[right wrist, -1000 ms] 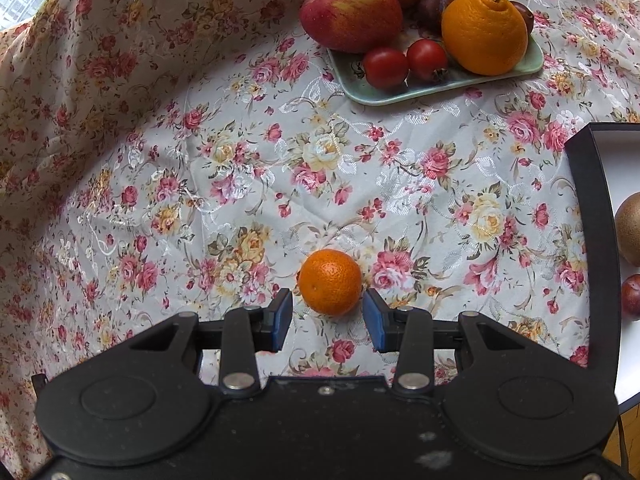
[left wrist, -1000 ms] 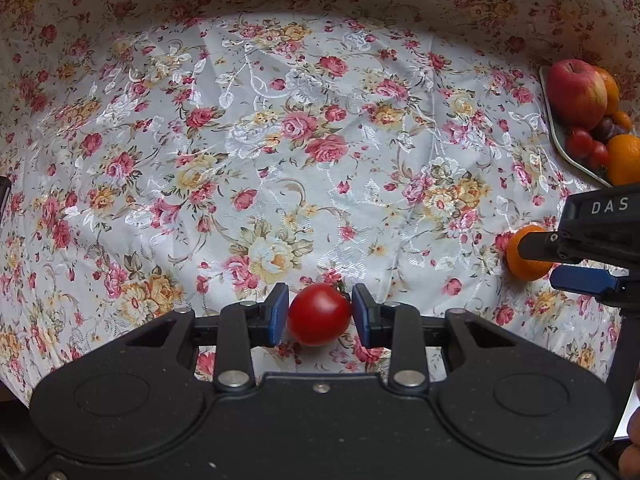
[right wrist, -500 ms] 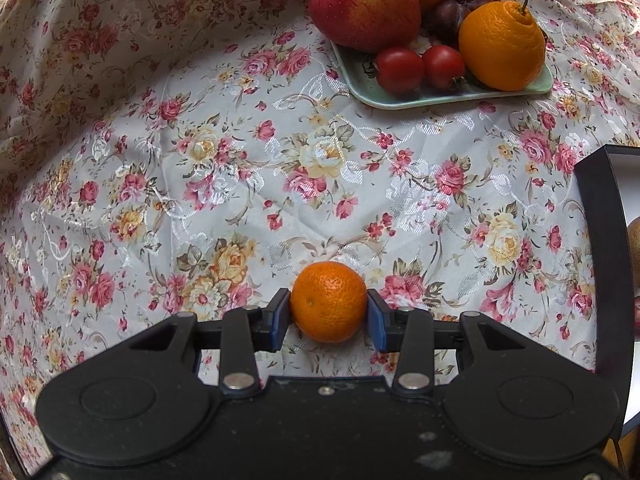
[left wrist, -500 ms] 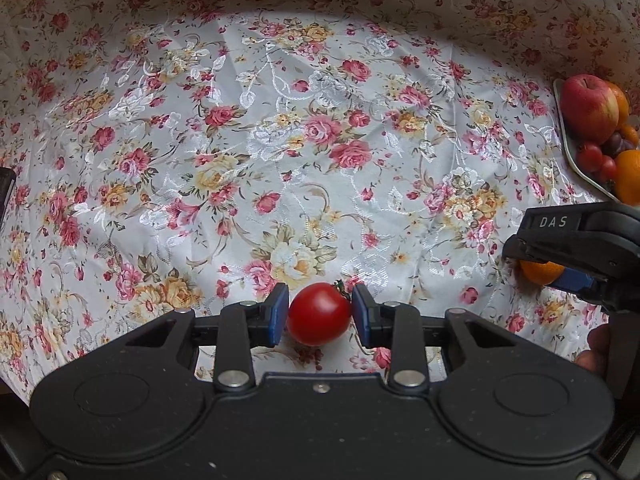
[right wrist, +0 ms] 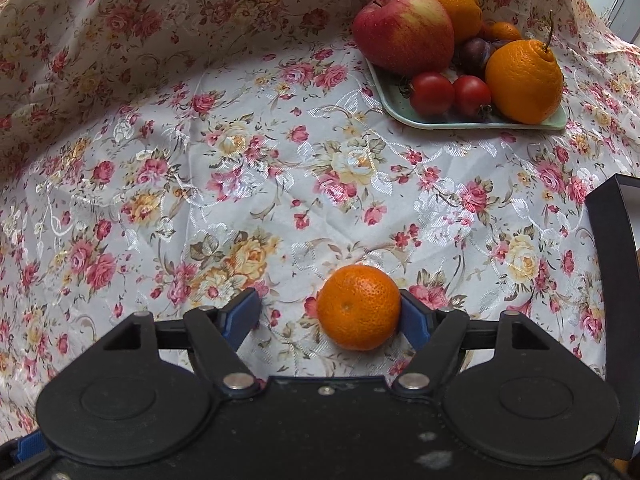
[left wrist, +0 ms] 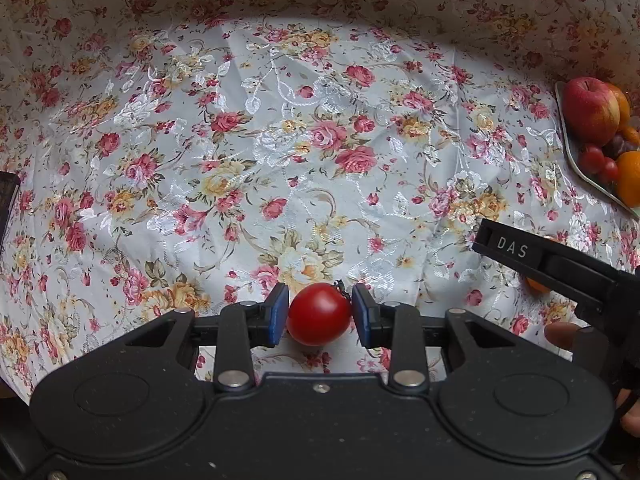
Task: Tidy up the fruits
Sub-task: 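Carry the tomato with the left tool and the mandarin with the right tool to the box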
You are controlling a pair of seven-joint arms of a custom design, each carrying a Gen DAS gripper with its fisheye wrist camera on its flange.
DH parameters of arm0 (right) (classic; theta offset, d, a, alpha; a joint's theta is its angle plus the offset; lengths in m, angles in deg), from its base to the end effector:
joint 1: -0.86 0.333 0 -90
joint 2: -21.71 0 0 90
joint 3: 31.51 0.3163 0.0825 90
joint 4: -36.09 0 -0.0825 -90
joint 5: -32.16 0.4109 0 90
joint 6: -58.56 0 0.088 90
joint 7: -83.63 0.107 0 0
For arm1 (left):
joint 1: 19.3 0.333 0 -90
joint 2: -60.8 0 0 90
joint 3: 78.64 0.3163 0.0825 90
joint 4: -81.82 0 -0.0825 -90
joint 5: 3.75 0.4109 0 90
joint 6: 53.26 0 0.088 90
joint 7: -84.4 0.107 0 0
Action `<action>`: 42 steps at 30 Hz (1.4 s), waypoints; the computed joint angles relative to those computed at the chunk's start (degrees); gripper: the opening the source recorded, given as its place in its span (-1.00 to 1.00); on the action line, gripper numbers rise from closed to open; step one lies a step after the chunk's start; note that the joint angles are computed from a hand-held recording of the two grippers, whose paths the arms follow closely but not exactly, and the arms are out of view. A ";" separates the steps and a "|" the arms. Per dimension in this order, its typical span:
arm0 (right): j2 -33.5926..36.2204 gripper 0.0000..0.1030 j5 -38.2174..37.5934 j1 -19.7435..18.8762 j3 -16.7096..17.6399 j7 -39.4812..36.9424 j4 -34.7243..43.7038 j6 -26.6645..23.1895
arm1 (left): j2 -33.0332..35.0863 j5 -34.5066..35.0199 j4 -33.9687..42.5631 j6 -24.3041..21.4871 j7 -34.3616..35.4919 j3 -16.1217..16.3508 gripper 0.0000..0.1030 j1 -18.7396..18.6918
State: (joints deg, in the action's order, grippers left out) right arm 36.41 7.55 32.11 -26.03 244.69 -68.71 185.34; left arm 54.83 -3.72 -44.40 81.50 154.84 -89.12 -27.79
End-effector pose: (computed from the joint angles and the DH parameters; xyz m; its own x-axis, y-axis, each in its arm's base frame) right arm 0.5397 0.3811 0.3955 -0.3632 -0.9313 0.0287 -0.8763 0.3310 -0.3502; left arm 0.5271 -0.1827 0.4379 0.0006 -0.9979 0.0651 -0.9704 -0.0163 -0.2410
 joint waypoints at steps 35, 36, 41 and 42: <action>-19.68 -0.27 -11.84 -5.89 3.45 11.69 -20.33 19.15 | -1.02 3.88 2.82 2.57 -5.69 -1.76 -0.17 -1.13; -21.10 -0.27 -11.78 -6.51 3.71 12.45 -21.01 19.13 | -0.82 4.07 3.20 2.72 -5.82 -1.98 -0.17 -1.52; -29.16 -0.27 -14.05 -10.91 6.14 18.75 -24.88 17.20 | 0.56 4.81 5.30 3.48 -5.79 -3.39 -0.17 -4.04; -30.94 -0.27 -15.07 -11.93 6.88 19.97 -25.72 16.07 | 0.83 5.01 5.69 3.67 -5.70 -3.72 -0.17 -4.63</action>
